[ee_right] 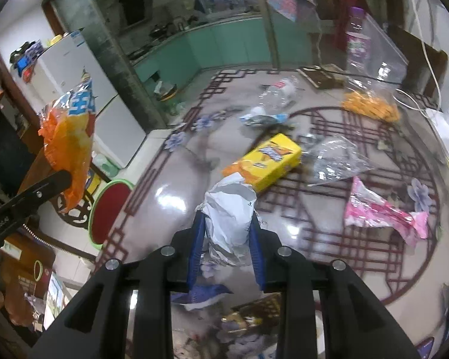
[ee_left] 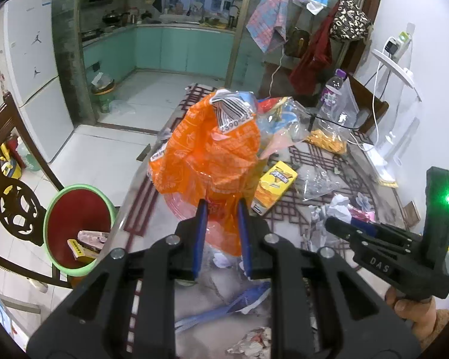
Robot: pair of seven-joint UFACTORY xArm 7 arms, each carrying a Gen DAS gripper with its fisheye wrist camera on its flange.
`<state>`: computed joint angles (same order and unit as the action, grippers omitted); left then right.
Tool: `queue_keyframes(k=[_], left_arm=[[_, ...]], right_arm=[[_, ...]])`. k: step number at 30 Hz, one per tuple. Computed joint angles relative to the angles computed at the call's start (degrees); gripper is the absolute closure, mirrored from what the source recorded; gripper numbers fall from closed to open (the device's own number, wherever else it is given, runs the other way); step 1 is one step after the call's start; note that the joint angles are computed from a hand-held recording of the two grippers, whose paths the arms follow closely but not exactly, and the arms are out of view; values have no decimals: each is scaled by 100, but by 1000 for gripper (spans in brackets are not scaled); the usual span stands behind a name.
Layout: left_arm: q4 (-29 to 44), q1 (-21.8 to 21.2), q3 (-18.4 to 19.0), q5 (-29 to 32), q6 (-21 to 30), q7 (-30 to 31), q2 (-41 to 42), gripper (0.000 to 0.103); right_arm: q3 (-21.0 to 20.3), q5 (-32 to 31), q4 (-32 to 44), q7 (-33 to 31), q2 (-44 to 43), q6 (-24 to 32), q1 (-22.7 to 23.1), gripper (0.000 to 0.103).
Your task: Collect trash
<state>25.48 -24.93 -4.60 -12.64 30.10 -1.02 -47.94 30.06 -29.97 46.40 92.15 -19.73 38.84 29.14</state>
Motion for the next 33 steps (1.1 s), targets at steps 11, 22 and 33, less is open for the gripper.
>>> queue_keyframes(k=[11,22,33], left_arm=[[-106,219,393,20,75,367,-226,83],[-25,601,971,-152,196,1245,-185,83],[262,1052,1519,-418,281,2323,200,83]], right_arm=[[-42,-830,971,221,1026,-13,226,75],[-562,-1529,2283,357,2262,310,1046,75],[-1292,-1705,3628,204,3356,568,1939,75]])
